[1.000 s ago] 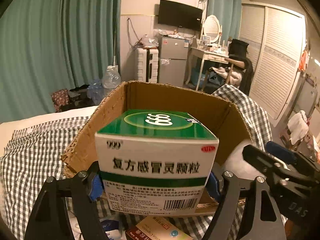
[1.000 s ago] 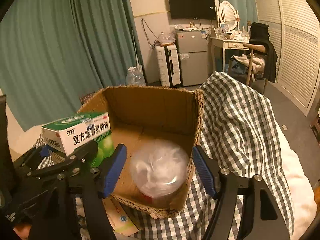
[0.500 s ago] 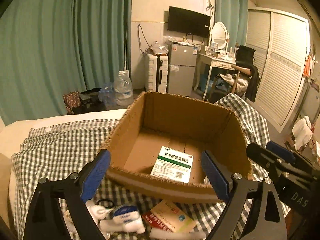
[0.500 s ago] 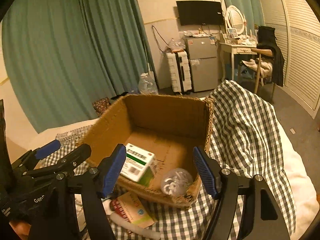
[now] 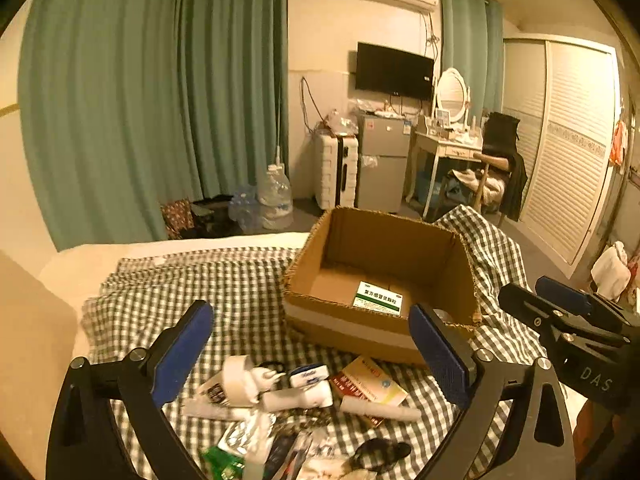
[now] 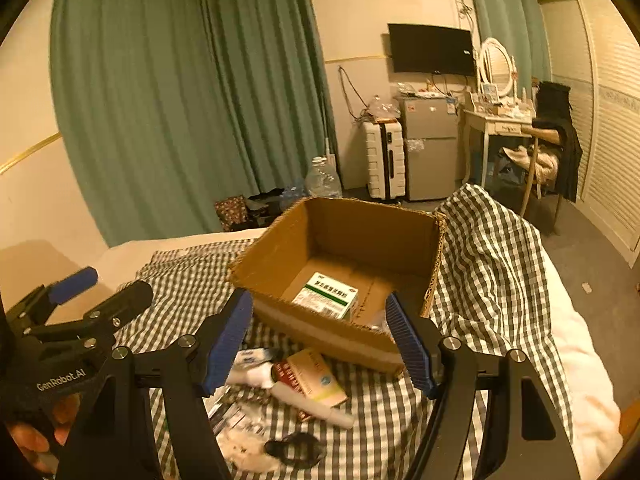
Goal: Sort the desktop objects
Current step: 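Withdraw both grippers from the box back toward the pile, then grasp the beige tape roll with left gripper while right gripper grasps white plastic tube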
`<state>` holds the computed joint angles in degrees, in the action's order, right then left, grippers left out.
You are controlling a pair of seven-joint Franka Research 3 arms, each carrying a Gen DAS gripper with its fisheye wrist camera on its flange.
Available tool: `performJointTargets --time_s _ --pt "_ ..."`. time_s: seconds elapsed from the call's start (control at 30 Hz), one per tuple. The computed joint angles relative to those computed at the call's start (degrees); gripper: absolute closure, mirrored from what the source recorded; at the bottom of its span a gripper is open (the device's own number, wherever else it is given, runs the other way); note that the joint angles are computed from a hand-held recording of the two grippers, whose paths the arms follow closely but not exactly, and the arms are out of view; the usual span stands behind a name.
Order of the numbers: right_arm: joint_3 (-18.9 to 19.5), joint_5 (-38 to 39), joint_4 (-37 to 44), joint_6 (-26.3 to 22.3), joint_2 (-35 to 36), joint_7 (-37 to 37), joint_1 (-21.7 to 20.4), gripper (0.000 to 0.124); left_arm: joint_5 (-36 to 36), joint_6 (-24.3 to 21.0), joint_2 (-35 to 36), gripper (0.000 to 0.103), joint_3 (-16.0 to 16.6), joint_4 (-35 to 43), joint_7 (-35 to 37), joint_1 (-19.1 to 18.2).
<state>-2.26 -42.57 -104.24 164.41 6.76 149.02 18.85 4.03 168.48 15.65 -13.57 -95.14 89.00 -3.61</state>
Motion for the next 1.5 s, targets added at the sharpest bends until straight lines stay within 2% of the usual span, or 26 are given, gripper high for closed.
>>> performJointTargets --time_s 0.13,0.37,0.5,0.6,0.7,0.77,0.9,1.03,1.23,1.27,1.37,1.43,1.5 --pt "1.06 -3.66 -2.19 0.5 -2.62 1.99 0.58 0.047 -8.24 2.55 -4.61 0.0 -4.31 -5.98 6.8 4.67" --pt "2.33 -9.11 -4.06 4.18 -2.3 7.51 0.03 0.036 -12.99 5.08 -7.97 0.0 -2.11 -13.19 10.16 3.72" --pt "1.67 -7.93 -4.13 5.98 0.06 6.9 0.63 0.036 -9.74 6.17 -7.16 0.0 0.87 -16.11 4.91 2.21" --pt "-0.43 -8.73 -4.23 8.05 2.05 8.12 1.99 0.036 -10.15 9.08 -6.06 0.0 0.37 -18.5 2.74 3.25" --pt "-0.74 -3.16 -4.27 9.23 4.69 3.5 2.03 0.036 -5.88 9.88 -3.92 0.0 2.68 -18.7 -3.0 1.93" --pt "0.08 1.71 -4.39 10.27 6.48 -1.35 1.14 0.036 -4.37 9.95 -2.1 0.0 2.28 -18.0 -4.9 2.76" --pt "1.28 8.37 -3.11 9.03 10.05 -10.21 0.43 0.036 1.38 9.61 1.98 0.0 5.88 -14.79 -11.27 0.46" --pt "4.13 15.46 0.32 5.89 14.54 -21.01 -1.15 0.036 3.07 6.63 7.7 0.0 3.7 -8.62 -12.68 2.61" --pt "0.34 18.17 6.82 -0.06 20.22 -27.52 3.15 0.037 5.81 1.66 17.25 0.001 2.93 3.0 -12.02 2.86" --pt "0.86 19.97 7.87 -1.21 21.16 -29.63 2.76 0.037 5.65 0.32 18.62 0.003 1.95 4.97 -10.93 3.49" --pt "0.75 23.96 9.83 -3.73 22.85 -33.45 2.93 0.042 4.13 0.3 21.49 0.005 -0.89 7.83 -7.73 5.58" --pt "0.25 26.18 10.92 -4.92 23.77 -35.41 3.34 0.047 3.77 0.49 22.9 0.006 -0.92 9.33 -6.87 5.66" --pt "-0.18 28.31 12.06 -6.18 24.6 -37.5 3.81 0.051 3.22 -0.16 23.93 0.016 -1.1 10.57 -6.45 5.85"
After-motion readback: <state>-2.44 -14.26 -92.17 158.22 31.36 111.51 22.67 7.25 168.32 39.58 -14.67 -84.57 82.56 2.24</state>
